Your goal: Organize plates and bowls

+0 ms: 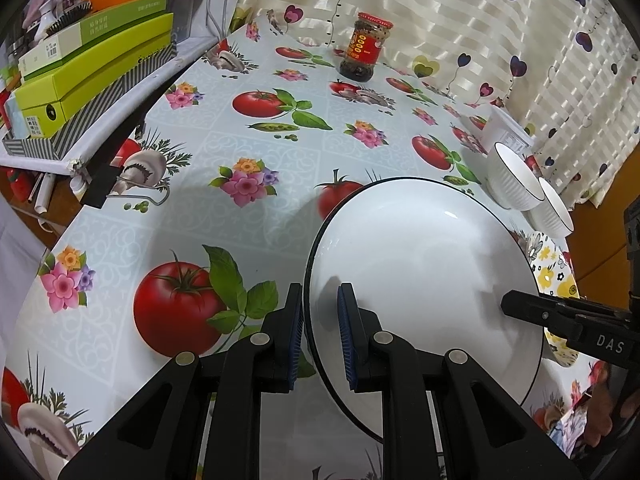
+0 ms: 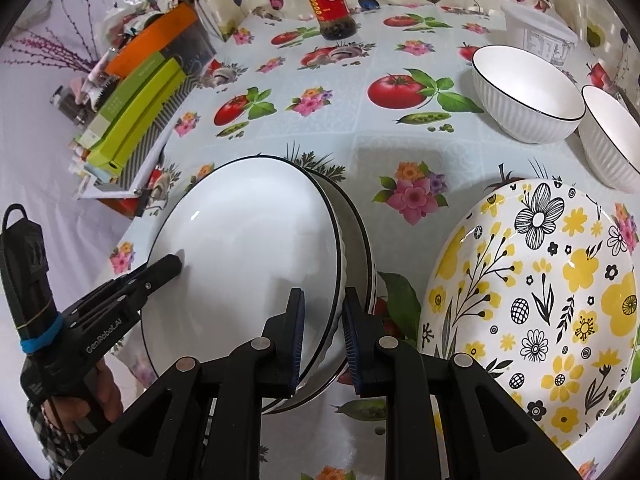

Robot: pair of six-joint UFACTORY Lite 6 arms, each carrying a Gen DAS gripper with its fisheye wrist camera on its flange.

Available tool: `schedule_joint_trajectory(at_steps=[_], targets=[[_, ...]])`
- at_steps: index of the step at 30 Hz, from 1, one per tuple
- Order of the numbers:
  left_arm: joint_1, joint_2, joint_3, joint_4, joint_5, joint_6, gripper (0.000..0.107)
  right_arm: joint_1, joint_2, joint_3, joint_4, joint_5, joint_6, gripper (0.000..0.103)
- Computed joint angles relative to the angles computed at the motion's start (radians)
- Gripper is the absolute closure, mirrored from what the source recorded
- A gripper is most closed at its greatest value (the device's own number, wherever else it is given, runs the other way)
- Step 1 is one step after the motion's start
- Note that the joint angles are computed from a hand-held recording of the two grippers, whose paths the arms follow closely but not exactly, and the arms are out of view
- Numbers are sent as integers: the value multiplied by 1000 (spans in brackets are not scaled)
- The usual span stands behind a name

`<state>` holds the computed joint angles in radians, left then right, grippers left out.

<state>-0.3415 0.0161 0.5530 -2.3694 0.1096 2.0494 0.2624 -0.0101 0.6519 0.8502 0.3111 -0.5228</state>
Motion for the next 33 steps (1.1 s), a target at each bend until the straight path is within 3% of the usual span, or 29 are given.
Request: schedule_joint_trajectory(at_steps=[8,12,18,33], targets=[[7,-6,-10,-1,14,4,89,48,-35,-9,-183,-13,197,84],[4,-5,-14,-92,22,106,89,60,-49,0,-274,7,286,83],[12,-3,-10,-37,30,54,89,17,-73,-2,-213,53,227,83],[0,-3,-15,-149,24,162,89,41,-88,-8,-263,53,297,81]])
